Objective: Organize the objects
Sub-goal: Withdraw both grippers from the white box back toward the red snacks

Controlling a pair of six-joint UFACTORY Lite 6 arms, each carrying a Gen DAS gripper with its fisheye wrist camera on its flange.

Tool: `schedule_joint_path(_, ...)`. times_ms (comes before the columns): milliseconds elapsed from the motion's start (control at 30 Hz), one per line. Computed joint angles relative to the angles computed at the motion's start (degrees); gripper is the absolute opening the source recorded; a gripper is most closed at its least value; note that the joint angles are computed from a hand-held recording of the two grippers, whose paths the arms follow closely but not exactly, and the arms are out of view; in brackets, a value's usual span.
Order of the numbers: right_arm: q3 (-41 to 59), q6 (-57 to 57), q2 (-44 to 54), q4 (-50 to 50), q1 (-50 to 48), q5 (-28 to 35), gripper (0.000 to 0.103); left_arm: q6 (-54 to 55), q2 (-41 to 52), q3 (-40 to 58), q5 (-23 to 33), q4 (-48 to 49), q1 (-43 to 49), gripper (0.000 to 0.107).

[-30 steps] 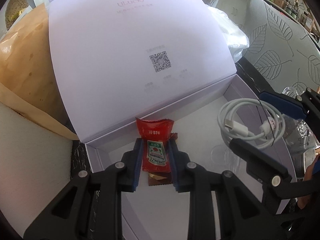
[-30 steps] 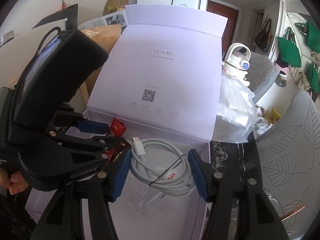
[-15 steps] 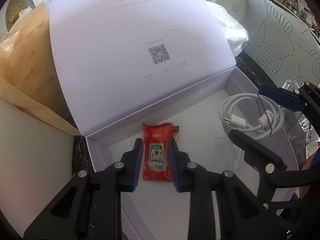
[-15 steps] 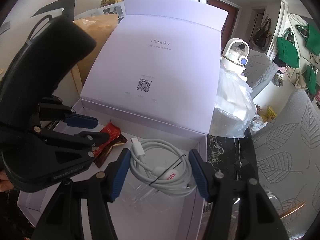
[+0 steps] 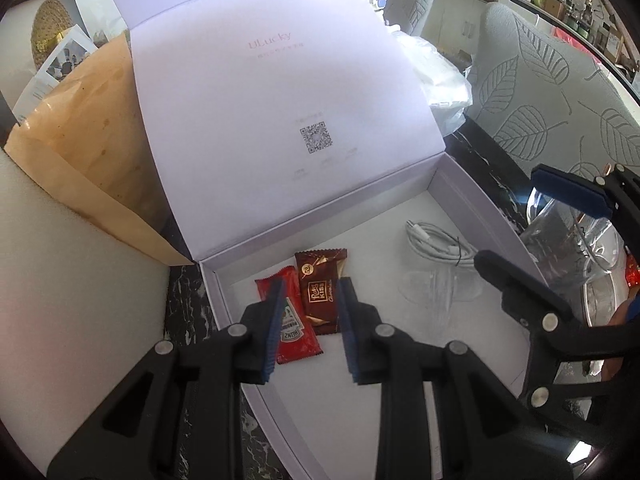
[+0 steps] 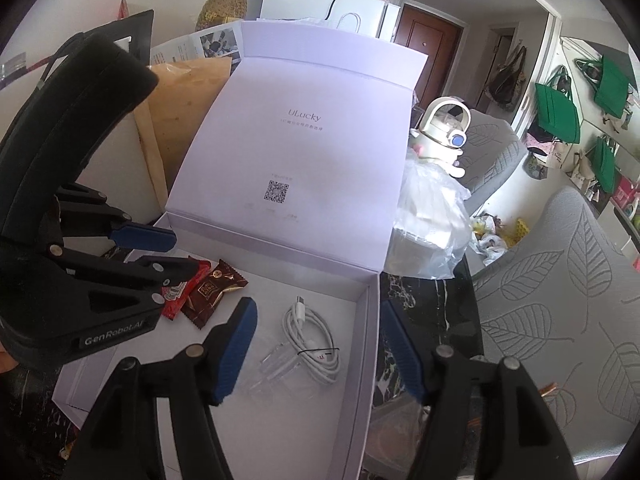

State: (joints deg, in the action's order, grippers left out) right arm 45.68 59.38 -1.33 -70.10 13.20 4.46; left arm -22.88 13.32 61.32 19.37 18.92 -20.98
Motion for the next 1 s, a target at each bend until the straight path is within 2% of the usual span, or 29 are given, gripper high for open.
schedule_joint_path(133,-1.9,-13.3,-5.5,14.8,0.8,1.8,0.065,-3.4,-4.1,-1.7,1.0,2.0,-1.5,0.025)
schedule_joint_path(400,-6.4,-25.3,-19.3,29.3,4.2,8.6,0.065,-2.9,-17.0,-8.2,3.5,0.3,-1.7,0.033)
schedule_joint_path(600,-9.8,-26.0,-31.2,32.4,9.3,16.8,0.065,-5.0,-29.0,-13.9,8.0,1.1,-4.0,0.036)
schedule_joint_path(767,-11.6,-20.6,-39.6,29.3,16.4,25.5,0.066,-9.1,-38.8,-18.1,11.9,3.4,-7.7,0.051)
schedule_joint_path(1000,-13.9,-7.8,-50.6,22.2,33.9,43.5,0.072,-14.8,-48.9,-21.9,19.3,6.2,-13.8,0.059)
